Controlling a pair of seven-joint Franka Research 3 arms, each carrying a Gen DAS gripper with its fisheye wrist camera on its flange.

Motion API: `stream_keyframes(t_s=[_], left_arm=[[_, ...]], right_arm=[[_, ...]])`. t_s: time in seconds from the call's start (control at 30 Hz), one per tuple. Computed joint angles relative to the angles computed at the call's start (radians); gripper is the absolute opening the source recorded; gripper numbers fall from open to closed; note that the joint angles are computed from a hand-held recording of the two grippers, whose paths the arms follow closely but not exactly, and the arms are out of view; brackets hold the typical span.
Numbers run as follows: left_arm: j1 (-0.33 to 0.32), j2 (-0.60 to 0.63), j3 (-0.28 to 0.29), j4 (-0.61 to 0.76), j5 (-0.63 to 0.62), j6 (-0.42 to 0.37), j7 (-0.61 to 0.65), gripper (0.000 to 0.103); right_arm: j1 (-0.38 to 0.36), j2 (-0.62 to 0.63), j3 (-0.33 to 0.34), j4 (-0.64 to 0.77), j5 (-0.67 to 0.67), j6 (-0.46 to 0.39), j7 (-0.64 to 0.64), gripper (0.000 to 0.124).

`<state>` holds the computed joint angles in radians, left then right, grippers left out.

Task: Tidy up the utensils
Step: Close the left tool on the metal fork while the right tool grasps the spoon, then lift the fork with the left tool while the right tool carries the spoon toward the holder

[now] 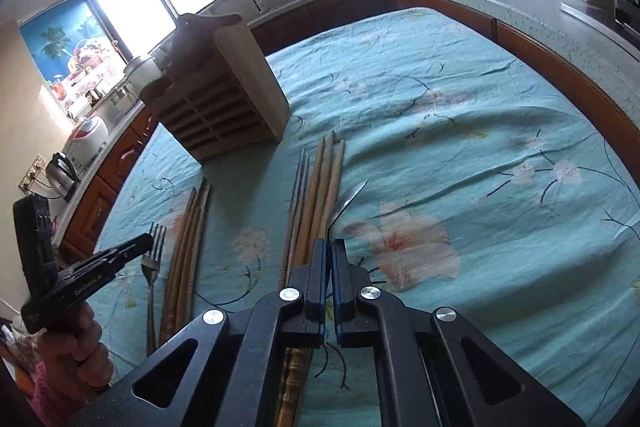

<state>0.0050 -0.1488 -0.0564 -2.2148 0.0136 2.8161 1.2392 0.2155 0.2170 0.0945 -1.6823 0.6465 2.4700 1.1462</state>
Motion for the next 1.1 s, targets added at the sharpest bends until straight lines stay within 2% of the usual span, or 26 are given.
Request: stream_keyframes(t_s=[0.17,0.57,0.77,0.87,1.1], left_arm=[[0.004,-0.056,0.0,-0.035,0.019,0.029,-0.009,0.002],[0.074,-0.192,-0.03,-0.093,0.217,0.126,-0.176,0.002],[0.111,-0.184,-0.044,-0.057,0.289,0.151,-0.24,0.002],[0.162,-0.174,-0.08,-0.032,0.355,0.161,-0.309,0.002],[0.216,-0.093,-0.102,0.101,0.489,0.151,-0.422,0.002]], right_arm=[[0.0,-0.031,0.005,-0.009,0.032,0.029,-0.03,0.002],[0.02,-0.098,0.014,-0.022,0.16,0.127,-0.165,0.002],[0.035,-0.07,0.021,0.022,0.184,0.157,-0.197,0.002],[0.038,-0.053,0.027,0.046,0.195,0.174,-0.204,0.002],[0.045,0.059,0.061,0.201,0.206,0.247,-0.207,0.002]])
